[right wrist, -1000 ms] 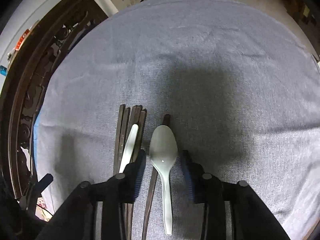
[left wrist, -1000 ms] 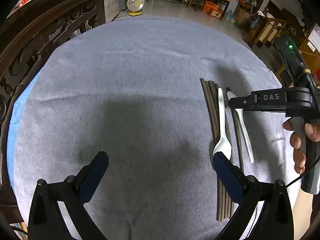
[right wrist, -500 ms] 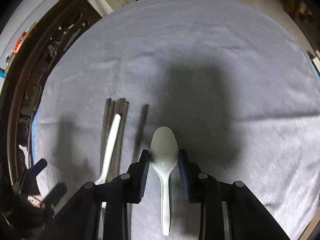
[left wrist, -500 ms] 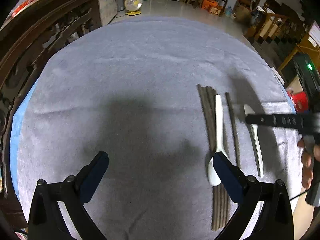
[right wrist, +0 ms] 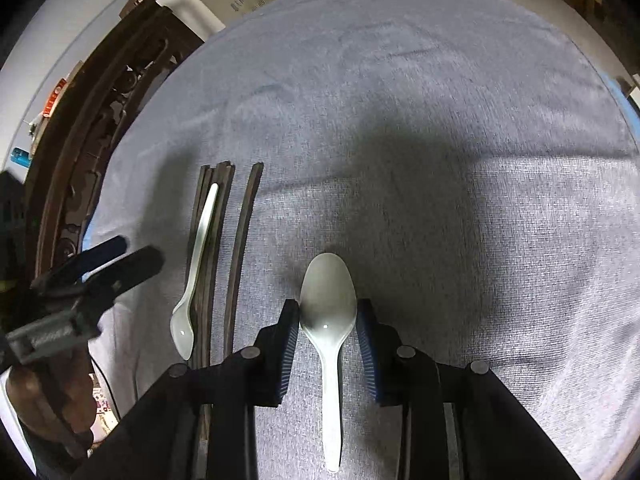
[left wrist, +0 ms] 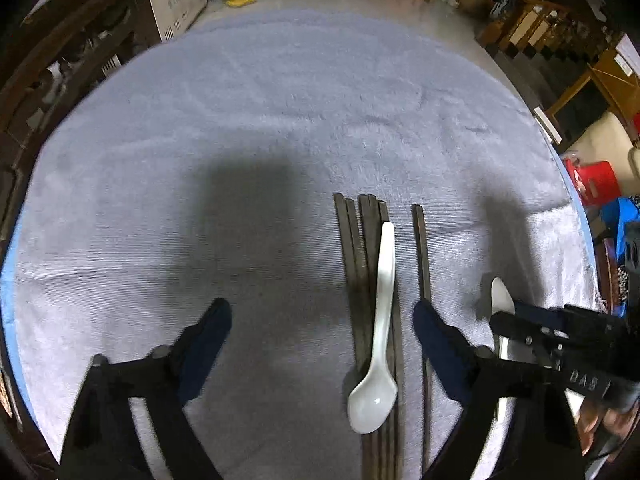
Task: Organize utensils
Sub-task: 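Grasp the second white spoon with the left gripper while the right holds its spoon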
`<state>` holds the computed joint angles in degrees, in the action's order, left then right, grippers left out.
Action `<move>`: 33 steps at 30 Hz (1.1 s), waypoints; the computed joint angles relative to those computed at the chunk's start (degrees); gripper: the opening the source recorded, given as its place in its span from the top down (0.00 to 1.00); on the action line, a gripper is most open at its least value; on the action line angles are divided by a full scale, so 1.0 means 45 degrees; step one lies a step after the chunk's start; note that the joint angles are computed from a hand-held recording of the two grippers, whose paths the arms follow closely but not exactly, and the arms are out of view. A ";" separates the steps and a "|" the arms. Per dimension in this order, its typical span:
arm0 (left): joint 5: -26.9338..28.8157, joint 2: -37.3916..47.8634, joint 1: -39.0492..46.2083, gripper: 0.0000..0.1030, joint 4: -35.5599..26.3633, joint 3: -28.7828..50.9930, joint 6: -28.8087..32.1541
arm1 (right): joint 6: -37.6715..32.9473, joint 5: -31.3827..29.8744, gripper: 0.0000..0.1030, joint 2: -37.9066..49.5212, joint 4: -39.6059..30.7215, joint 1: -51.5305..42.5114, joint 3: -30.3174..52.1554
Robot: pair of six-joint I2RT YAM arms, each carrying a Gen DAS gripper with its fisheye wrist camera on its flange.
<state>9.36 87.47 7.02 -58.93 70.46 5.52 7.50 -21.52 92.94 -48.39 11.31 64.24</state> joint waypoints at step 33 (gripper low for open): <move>0.1221 0.3672 -0.0697 0.93 -0.2211 0.3810 -0.1301 | -0.1360 -0.0496 0.69 -0.0347 -0.0772 -0.1309 -0.0031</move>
<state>14.85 104.00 3.89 -68.88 87.61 -0.33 1.38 -23.75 91.38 -51.87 5.42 64.10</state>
